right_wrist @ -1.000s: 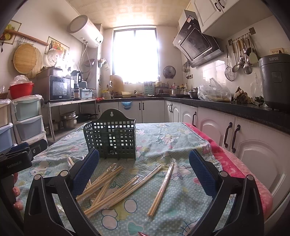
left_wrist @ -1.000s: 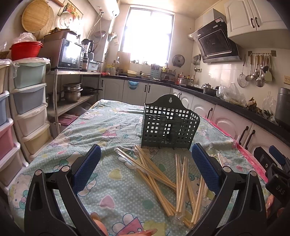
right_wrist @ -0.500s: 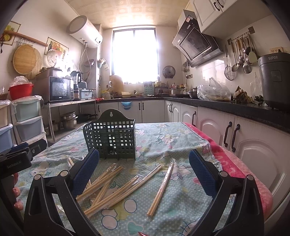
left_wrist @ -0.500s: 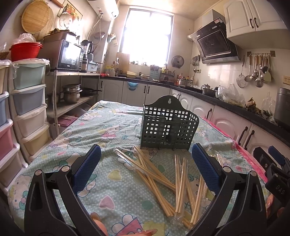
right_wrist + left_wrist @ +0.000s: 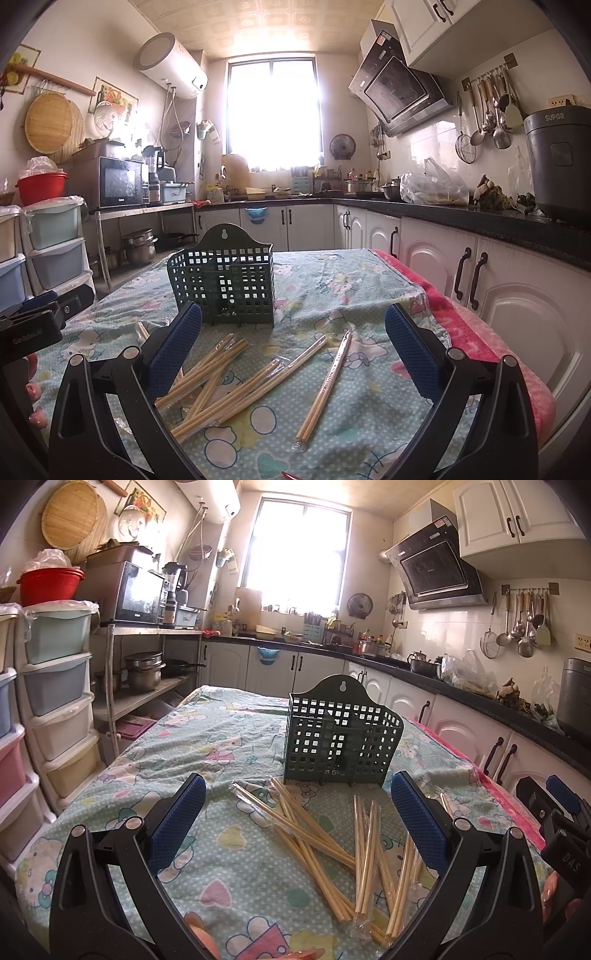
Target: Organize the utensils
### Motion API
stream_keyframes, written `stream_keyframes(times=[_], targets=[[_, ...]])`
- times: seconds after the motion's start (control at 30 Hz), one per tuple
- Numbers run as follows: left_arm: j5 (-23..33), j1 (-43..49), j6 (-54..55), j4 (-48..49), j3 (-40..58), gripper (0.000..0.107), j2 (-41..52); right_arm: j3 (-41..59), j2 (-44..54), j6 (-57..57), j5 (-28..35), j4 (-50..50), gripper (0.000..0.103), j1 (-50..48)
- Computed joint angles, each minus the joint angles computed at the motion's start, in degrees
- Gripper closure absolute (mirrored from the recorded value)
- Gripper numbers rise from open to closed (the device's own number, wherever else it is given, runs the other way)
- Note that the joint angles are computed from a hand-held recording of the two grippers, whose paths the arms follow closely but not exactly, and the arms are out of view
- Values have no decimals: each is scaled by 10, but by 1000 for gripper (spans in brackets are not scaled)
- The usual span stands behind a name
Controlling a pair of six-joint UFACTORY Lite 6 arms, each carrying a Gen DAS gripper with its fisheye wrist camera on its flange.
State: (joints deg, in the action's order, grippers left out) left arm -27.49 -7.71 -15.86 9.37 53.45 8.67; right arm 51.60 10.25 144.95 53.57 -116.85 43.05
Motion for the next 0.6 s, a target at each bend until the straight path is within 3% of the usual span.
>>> stream_keyframes(times=[0.2, 0.6], targets=[[11, -3, -3, -3, 6, 14, -2, 6, -1, -2, -27, -11, 6, -13], [49, 57, -196, 180, 74, 14, 66, 90, 42, -31, -178, -51, 6, -55]])
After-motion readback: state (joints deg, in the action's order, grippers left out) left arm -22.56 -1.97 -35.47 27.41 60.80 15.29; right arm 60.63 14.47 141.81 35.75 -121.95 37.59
